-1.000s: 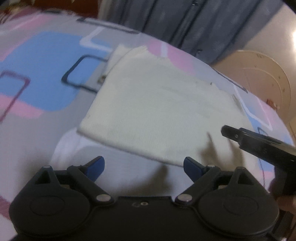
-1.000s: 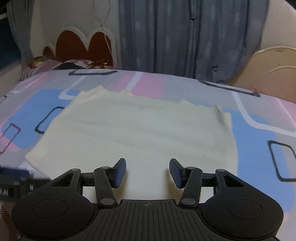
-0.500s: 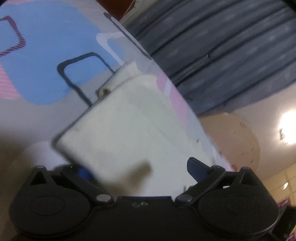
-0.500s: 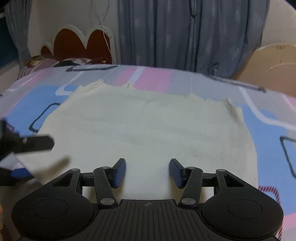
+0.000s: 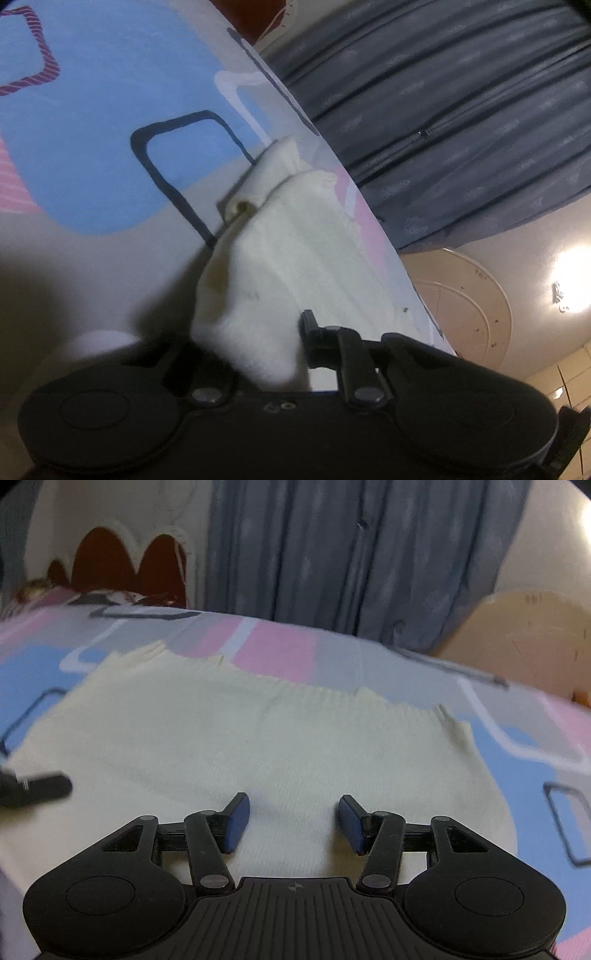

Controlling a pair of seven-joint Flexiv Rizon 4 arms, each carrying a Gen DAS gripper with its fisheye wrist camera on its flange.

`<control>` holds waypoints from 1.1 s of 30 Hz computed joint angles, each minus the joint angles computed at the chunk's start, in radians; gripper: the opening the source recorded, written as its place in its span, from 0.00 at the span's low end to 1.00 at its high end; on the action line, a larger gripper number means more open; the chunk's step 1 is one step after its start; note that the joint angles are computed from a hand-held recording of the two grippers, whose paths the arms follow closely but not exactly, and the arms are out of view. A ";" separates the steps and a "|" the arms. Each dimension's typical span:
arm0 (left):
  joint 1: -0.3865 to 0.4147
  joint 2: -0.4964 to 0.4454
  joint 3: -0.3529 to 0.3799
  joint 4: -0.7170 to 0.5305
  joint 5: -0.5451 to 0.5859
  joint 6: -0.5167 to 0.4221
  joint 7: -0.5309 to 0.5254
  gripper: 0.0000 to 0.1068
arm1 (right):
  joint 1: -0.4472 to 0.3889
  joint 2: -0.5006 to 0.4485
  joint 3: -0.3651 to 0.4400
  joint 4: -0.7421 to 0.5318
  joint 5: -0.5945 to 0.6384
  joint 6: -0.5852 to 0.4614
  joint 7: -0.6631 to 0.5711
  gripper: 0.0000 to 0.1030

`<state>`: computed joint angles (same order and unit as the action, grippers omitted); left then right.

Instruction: Fold small clothes

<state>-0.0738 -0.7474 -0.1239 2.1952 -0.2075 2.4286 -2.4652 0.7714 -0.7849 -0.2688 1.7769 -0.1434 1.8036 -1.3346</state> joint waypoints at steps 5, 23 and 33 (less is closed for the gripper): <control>-0.011 0.001 0.007 -0.006 -0.018 -0.014 0.016 0.10 | -0.043 -0.006 0.053 -0.019 -0.028 -0.017 0.004 0.52; -0.249 0.055 0.111 -0.122 -0.302 -0.084 0.453 0.06 | -0.353 -0.024 0.382 -0.040 -0.163 0.038 -0.119 0.55; -0.253 -0.020 0.029 -0.354 -0.188 -0.218 0.715 0.06 | -0.590 0.001 0.536 -0.020 -0.235 0.039 -0.027 0.55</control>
<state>-0.3270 -0.7675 -0.0946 1.8413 -0.3958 2.2111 -1.7506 0.1810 -0.7838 0.2675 1.7568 -0.3782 1.8426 -1.3614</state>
